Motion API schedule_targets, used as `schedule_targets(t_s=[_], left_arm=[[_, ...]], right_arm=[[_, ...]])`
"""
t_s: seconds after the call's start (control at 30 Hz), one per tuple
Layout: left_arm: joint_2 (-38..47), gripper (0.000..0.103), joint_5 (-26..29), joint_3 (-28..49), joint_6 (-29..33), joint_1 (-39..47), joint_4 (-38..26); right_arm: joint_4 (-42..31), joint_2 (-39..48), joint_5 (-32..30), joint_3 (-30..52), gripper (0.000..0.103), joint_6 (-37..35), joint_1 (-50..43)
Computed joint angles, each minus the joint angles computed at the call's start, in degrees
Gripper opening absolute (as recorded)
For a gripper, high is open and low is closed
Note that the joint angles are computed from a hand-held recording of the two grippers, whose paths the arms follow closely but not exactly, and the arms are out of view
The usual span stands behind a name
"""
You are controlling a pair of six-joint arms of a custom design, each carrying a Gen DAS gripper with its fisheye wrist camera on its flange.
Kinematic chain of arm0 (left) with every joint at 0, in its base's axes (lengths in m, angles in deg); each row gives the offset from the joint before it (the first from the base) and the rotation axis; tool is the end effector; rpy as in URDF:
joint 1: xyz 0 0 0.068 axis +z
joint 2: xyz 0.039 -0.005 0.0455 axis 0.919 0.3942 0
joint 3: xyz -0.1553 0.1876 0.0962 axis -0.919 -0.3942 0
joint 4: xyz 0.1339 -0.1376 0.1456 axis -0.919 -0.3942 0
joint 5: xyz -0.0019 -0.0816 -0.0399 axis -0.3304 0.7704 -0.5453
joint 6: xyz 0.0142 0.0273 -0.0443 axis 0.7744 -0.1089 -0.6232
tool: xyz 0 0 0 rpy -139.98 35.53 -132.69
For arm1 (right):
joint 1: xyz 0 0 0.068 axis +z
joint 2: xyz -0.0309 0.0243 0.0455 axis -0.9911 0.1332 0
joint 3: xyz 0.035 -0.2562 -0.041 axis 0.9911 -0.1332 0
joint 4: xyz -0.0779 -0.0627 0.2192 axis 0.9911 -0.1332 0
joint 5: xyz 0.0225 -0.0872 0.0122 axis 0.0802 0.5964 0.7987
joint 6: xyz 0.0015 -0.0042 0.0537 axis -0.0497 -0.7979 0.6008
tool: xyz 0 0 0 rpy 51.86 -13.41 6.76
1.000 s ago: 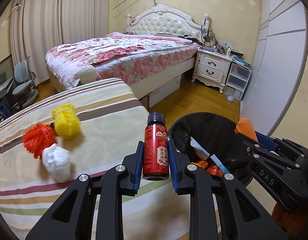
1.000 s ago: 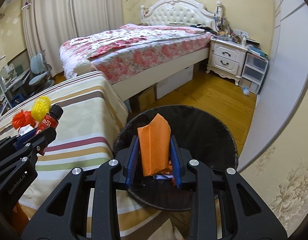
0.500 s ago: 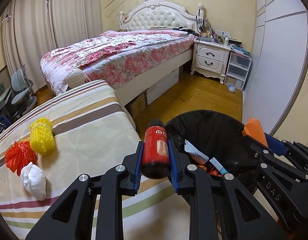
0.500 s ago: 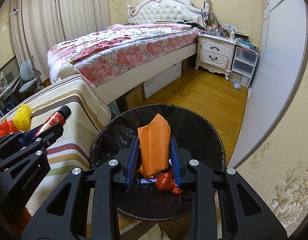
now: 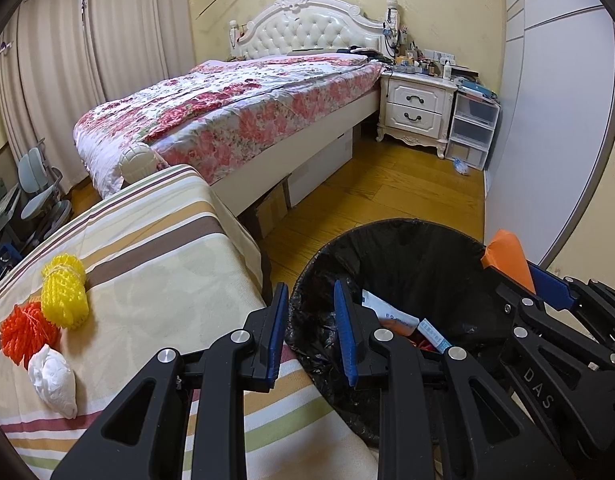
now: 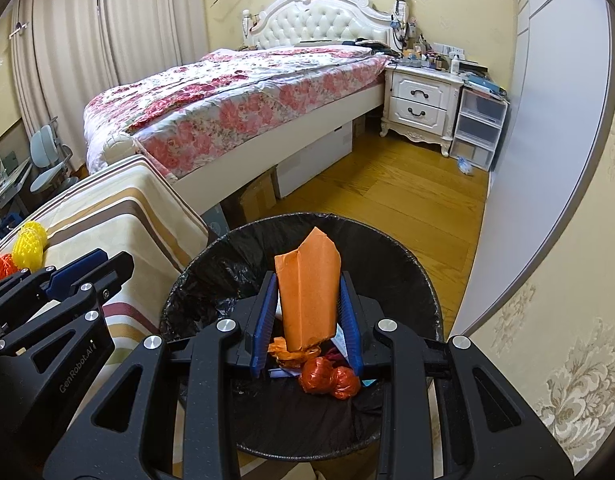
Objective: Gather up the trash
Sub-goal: 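Carry the red bottle and orange wedge over the bin and open both tools, then move both open tools from the bin back over the bed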
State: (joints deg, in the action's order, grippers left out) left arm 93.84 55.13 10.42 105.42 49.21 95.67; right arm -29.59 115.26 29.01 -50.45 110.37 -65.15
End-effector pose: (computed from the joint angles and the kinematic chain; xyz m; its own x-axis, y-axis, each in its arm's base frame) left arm 0.3541 -0.1207 0.1024 -0.5035 0.4687 -0.7258 0.6302 0.7739 0.0625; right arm 0.2704 0.0638 0.0796 -0.5419 0.3976 -0.7404 0.5305 0.8451 0.0655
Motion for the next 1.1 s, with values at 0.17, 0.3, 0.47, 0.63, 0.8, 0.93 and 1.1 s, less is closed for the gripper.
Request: schedule_targets(t_s=[0.17,0.3,0.47,0.63,0.8,0.93,1.1], left_arm=[[0.56,0.05,-0.05,0.61,-0.12,0.16,-0.34],[0.21,0.057,-0.34,-0.01,-0.2,0.54,0.51],[-0.93,0.069,-0.06,-0.47,-0.37,2.12,0.88],[-2.72,0.071,0.76,-1.53,0.37,5.4,1.21],[-4.26,0.073,1.48,-2.66,1.25,10.29,1.36],[-4.96,0.073,1.91,-3.04,1.86,14.99,1.53],[-5.33,0.074,3.04,-3.54,3.4,21.22,1.7]], right_arm=[[0.02,0.65,0.01,0.02,0.033,0.23,-0.46],[-0.57,0.89,0.86,0.28,0.044,0.91,-0.1],[-1.67,0.17,1.6,0.29,0.046,1.45,0.44],[-3.47,-0.57,2.66,1.02,0.052,2.36,2.58],[-5.22,0.34,2.59,3.52,0.057,3.51,5.81],[-6.5,2.57,1.9,7.33,0.057,3.4,8.87],[-8.05,5.76,0.37,12.9,0.057,2.67,12.89]])
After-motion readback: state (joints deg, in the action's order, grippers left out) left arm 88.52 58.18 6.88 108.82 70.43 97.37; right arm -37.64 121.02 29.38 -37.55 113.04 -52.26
